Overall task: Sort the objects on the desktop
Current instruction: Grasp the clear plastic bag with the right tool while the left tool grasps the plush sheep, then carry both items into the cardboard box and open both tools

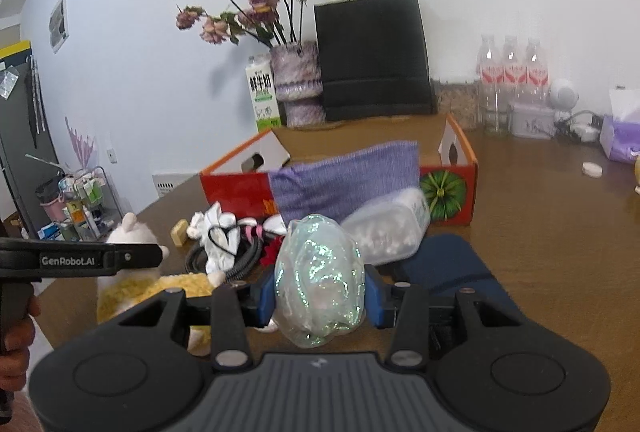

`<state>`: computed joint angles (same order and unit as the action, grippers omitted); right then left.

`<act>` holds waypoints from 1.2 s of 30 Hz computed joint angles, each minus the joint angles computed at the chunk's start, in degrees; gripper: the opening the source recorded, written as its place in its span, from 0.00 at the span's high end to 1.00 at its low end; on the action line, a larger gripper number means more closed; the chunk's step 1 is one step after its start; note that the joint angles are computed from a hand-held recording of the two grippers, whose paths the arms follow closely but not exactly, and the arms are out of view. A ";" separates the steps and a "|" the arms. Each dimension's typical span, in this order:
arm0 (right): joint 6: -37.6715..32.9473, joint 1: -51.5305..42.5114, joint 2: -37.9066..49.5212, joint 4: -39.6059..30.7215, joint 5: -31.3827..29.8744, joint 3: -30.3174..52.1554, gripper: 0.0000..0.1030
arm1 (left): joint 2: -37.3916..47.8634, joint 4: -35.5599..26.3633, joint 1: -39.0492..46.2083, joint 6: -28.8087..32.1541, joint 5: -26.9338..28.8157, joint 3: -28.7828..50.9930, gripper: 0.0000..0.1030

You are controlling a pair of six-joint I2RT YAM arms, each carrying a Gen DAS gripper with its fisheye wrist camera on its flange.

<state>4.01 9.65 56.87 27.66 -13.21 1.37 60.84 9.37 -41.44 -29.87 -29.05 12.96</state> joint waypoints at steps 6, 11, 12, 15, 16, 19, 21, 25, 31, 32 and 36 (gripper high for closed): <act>0.10 0.32 -2.94 -2.65 0.61 2.76 0.59 | -2.19 1.68 2.75 3.75 2.58 1.73 0.44; -0.78 -0.19 0.11 -2.02 1.76 9.03 0.59 | 0.50 5.16 7.25 9.89 5.63 7.36 0.44; -1.00 -0.52 1.31 -1.91 1.70 10.66 0.59 | 1.78 5.74 8.23 11.04 6.33 9.09 0.44; -1.59 -1.43 7.19 -1.83 1.80 17.56 0.59 | 7.04 7.06 11.36 13.81 8.99 15.43 0.44; -1.57 -1.81 9.60 -2.24 1.63 20.42 0.59 | 9.00 7.05 12.15 14.41 9.61 17.74 0.44; -1.78 -2.31 17.47 -4.97 2.33 29.98 0.59 | 17.23 5.57 15.15 15.79 12.46 27.15 0.44; -1.64 -2.37 23.44 -8.05 3.28 37.42 0.59 | 22.70 3.97 16.64 15.99 13.49 33.04 0.44; -2.66 -3.54 36.53 -15.38 4.01 53.22 0.59 | 34.68 -1.12 18.67 16.51 13.62 45.93 0.44; -4.32 -3.79 58.43 -31.16 5.61 80.69 0.59 | 52.23 -10.53 21.31 16.94 13.89 64.79 0.44; -4.52 -3.59 61.98 -33.68 6.63 85.31 0.59 | 54.85 -12.82 21.86 16.49 14.38 67.95 0.44; -5.91 -3.60 74.04 -44.66 7.34 101.90 0.59 | 64.31 -21.47 24.16 15.10 17.14 79.58 0.44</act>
<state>-1.90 6.05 130.91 -17.00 -5.87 103.27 125.15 -12.10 -17.28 -14.77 -11.91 92.54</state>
